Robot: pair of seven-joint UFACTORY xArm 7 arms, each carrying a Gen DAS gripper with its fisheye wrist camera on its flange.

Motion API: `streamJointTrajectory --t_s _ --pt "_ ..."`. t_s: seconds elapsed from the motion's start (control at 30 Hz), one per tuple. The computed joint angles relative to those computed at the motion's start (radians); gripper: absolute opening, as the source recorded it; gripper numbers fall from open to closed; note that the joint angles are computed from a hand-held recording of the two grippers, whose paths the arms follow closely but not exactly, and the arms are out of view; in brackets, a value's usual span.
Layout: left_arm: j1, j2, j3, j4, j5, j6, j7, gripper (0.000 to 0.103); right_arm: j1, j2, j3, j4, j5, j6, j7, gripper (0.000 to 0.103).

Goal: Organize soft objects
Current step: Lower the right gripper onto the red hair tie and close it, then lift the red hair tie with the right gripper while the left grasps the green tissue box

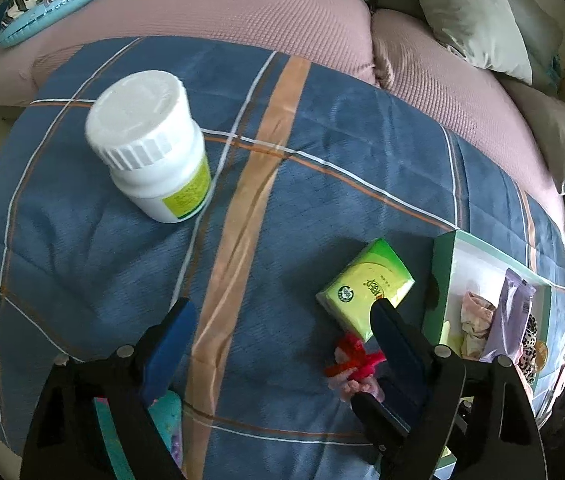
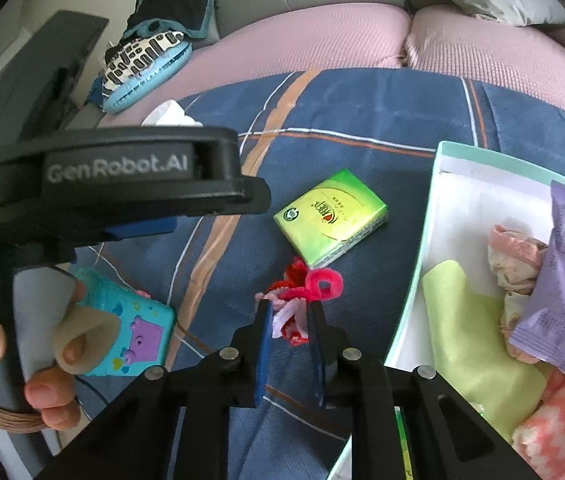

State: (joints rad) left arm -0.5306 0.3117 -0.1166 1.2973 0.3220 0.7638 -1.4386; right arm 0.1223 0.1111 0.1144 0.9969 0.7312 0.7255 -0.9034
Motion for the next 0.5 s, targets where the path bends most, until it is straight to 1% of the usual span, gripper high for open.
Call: streamJointTrajectory --t_s 0.07,0.2,0.37,0.5 --pt "0.001 0.001 0.000 -0.001 -0.001 -0.010 0.001 0.089 -0.011 -0.010 -0.008 0.004 0.008 0.020 -0.008 0.011" --pt "0.001 -0.002 0.002 -0.007 0.000 -0.021 -0.005 0.089 -0.026 -0.029 -0.022 0.008 0.019 0.041 -0.028 0.011" --pt "0.001 -0.002 0.001 -0.010 -0.002 -0.026 -0.004 0.089 -0.025 -0.030 -0.028 0.009 -0.003 0.043 -0.010 0.011" --pt "0.004 -0.005 0.000 -0.017 -0.007 -0.045 0.000 0.089 -0.027 -0.038 -0.026 0.004 0.030 0.044 -0.024 0.011"
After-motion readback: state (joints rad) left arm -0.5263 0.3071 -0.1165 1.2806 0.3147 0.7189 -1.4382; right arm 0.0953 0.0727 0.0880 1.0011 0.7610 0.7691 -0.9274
